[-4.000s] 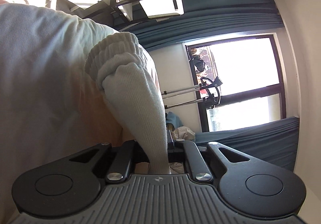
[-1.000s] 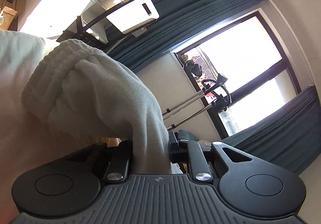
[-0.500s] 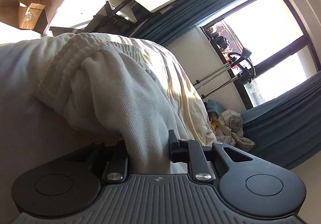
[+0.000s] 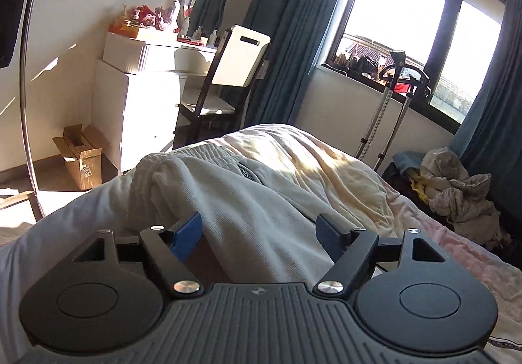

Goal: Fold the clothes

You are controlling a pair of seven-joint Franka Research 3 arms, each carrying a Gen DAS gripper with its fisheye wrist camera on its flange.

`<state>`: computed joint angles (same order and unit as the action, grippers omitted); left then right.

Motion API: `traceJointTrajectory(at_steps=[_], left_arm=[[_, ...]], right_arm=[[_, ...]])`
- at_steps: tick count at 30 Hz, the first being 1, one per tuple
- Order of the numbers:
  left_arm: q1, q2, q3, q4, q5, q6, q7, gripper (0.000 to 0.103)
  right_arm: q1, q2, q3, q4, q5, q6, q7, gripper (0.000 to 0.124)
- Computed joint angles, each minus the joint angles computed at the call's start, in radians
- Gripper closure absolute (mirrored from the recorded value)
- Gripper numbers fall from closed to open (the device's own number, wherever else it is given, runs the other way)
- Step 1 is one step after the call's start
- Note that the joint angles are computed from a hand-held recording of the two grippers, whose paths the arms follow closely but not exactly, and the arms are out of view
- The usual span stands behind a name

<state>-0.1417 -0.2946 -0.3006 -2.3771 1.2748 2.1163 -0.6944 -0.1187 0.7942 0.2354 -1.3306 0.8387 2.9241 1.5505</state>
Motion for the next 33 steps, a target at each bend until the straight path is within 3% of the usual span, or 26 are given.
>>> traceJointTrajectory(at_steps=[5,12,17,21,25,26,28,31,33], left_arm=[[-0.017,0.069,-0.018,0.08,0.078,-0.017,0.068,0.02],[-0.008,0.283,0.076,0.24,0.112,0.238,0.22,0.02],[-0.024,0.399,0.119,0.313,0.108,0.351,0.344,0.02],[-0.036,0.445,0.146,0.323,0.081,0.409,0.397,0.019],[-0.045,0.466,0.167,0.328,0.083,0.438,0.394,0.017],[-0.048,0.469,0.171,0.33,0.085,0.439,0.393,0.017],[-0.052,0.473,0.175,0.335,0.091,0.437,0.393,0.016],[-0.056,0.479,0.179,0.345,0.088,0.436,0.421,0.015],[-0.055,0.479,0.182,0.345,0.087,0.447,0.438,0.014]], right_arm=[[-0.087,0.065,0.157,0.068,0.136,0.02,-0.18,0.066],[-0.02,0.105,0.122,0.148,0.143,0.071,-0.27,0.066],[0.034,0.144,0.054,0.2,0.07,0.097,-0.173,0.072],[0.088,0.167,-0.024,0.247,-0.022,0.1,-0.023,0.078],[0.027,0.19,0.105,0.271,-0.039,0.17,-0.126,0.084],[0.037,0.189,0.087,0.272,-0.037,0.168,-0.125,0.086],[0.098,0.181,-0.032,0.255,-0.144,0.157,0.012,0.106],[0.132,0.172,-0.082,0.236,-0.18,0.184,0.032,0.108],[0.19,0.169,-0.157,0.238,-0.25,0.222,0.053,0.11]])
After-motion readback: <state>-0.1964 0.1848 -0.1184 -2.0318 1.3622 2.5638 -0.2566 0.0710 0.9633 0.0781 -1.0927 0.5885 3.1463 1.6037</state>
